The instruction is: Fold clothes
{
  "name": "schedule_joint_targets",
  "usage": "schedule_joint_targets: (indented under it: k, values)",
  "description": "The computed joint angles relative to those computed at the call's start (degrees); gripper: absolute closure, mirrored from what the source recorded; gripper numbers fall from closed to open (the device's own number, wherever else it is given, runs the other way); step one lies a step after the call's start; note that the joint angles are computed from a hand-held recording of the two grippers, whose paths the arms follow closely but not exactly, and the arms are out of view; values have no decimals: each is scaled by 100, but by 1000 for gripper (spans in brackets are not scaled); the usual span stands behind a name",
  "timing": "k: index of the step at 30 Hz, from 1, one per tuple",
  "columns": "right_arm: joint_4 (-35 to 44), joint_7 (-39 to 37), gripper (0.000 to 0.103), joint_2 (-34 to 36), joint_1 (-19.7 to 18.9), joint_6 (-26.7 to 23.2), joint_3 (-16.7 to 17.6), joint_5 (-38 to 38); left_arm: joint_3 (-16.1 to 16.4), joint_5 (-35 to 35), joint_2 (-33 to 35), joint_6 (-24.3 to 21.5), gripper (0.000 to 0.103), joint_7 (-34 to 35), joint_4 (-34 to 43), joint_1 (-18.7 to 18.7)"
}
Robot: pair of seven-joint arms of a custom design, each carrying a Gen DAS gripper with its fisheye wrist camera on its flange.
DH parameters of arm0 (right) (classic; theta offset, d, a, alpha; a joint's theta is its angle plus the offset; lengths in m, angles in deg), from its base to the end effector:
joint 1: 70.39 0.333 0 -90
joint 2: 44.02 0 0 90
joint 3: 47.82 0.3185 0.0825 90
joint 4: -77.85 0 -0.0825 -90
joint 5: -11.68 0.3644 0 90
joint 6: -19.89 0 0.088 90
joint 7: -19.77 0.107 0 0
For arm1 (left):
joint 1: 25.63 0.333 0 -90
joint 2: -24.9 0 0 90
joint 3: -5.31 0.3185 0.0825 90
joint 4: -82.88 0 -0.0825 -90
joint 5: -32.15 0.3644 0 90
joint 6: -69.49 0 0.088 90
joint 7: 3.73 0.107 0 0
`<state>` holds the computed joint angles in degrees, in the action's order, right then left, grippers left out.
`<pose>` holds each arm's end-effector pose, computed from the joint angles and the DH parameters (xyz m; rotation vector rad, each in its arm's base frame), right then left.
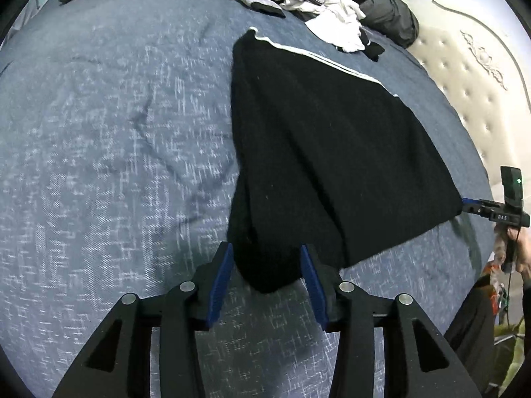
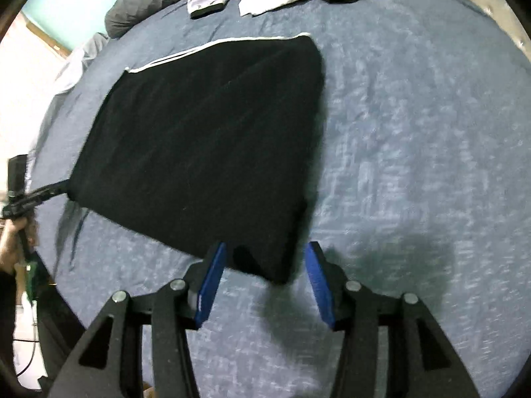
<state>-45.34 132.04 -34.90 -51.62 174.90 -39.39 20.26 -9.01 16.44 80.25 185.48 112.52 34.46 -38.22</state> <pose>0.5184 0.2581 0.3859 -1.8888 1.9730 -0.0444 0.7365 -0.2893 0.3700 1.2186 -2.6352 0.7250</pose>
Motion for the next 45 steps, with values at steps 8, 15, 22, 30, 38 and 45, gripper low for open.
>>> schedule_joint_targets:
  k: [8,15,22,30,38,45]
  values:
    - [207,285,51,380,56,-83,-4,-246,12,175,102,26,74,238,49,-131]
    - [87,619,94,329,169,395,-99,-781,1,125,-230,360,97,495,-420,-86]
    - [-157,1644,98,-211,333,508,-367,-2016,37,31,-652,607,97,584,-872,125]
    - [-267,1140,98,-67,55,455,-189,-1552,85,76,-264,156,97,346,-421,90]
    - [-512,541,90,-51,-156,643,-29,-668,86,106,-416,290,89,342,-605,101]
    - [-376,1158,87,-428,12,583,-253,-1376,-45,-92,-815,890,89,303,-928,88]
